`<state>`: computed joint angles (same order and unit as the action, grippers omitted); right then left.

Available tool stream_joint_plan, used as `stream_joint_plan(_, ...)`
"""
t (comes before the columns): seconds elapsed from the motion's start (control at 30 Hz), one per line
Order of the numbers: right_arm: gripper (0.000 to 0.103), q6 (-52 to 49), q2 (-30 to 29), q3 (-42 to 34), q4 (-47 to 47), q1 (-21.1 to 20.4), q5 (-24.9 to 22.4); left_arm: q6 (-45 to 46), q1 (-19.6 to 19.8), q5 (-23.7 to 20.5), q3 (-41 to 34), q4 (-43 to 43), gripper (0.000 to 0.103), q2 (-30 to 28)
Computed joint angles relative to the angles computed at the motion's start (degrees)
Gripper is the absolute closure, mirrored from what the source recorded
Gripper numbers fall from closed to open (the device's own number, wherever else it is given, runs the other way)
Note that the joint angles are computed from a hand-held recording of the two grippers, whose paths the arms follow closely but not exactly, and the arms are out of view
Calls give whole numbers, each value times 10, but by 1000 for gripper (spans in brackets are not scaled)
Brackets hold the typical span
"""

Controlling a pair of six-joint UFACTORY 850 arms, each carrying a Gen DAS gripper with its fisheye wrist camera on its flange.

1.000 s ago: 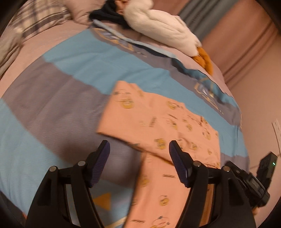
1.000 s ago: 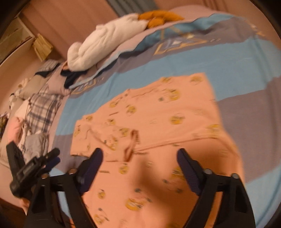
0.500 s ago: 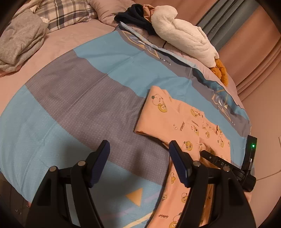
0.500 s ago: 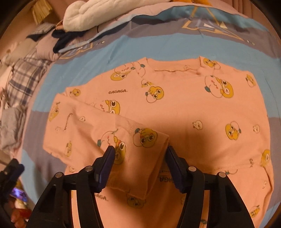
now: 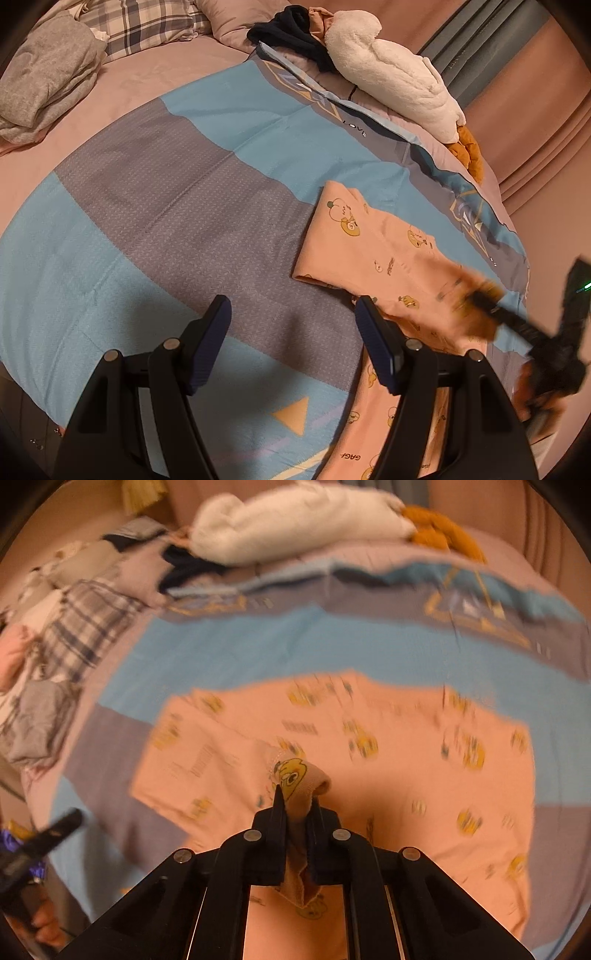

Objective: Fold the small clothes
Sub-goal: 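Lift the leg and carry it over the onesie body with the right gripper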

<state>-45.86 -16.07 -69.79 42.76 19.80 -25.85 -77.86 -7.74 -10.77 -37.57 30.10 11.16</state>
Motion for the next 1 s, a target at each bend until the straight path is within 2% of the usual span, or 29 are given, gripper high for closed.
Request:
stream_joint_plan(0.17,94,-62,14,-37,63,-5,-30,28,5,7,-3,-27,33,-4)
stream_joint_plan(0.47,94,-120,36,-66,108,-22,-27,151,13,21,-16,-146,33,-23)
stream_joint_plan(0.7,94,-106,41,-71,103,-43,-11,266,6,30,-45,-245,33,-52)
stream_joint_plan(1.0,94,-11,35,-73,18,-65,18,378,-9,25,-81,-337,33,-88)
